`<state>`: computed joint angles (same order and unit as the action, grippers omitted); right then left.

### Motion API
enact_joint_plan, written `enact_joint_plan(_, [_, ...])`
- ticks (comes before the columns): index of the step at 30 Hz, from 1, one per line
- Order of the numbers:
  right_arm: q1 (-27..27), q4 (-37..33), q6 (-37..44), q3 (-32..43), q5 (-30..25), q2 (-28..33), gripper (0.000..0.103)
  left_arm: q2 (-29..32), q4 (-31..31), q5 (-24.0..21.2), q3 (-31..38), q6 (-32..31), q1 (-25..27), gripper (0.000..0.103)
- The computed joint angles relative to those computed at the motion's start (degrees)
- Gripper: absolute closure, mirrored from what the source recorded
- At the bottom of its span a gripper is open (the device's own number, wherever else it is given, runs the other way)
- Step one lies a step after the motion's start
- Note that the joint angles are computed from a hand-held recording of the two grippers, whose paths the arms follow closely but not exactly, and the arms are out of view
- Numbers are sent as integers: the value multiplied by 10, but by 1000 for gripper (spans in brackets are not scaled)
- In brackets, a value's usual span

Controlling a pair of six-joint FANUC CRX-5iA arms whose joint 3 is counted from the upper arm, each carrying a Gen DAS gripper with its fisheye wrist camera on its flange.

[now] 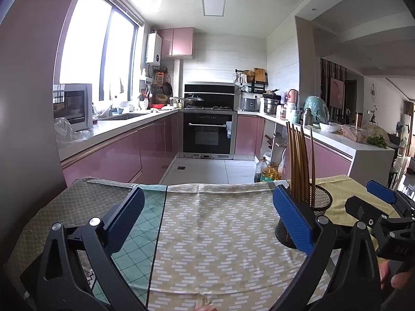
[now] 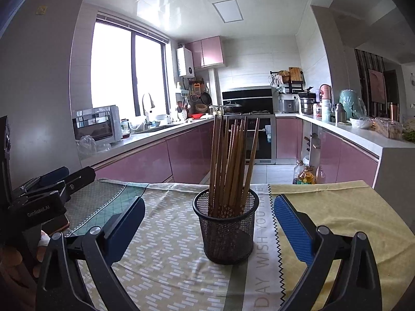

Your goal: Organize utensils

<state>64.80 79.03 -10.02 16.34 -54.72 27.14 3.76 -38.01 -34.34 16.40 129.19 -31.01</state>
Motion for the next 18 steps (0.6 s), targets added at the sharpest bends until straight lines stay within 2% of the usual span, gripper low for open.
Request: enact_joint_plan(18, [7,9,-6,-2,-15,-3,7,-16,-35,-5,-16,29,-13,6])
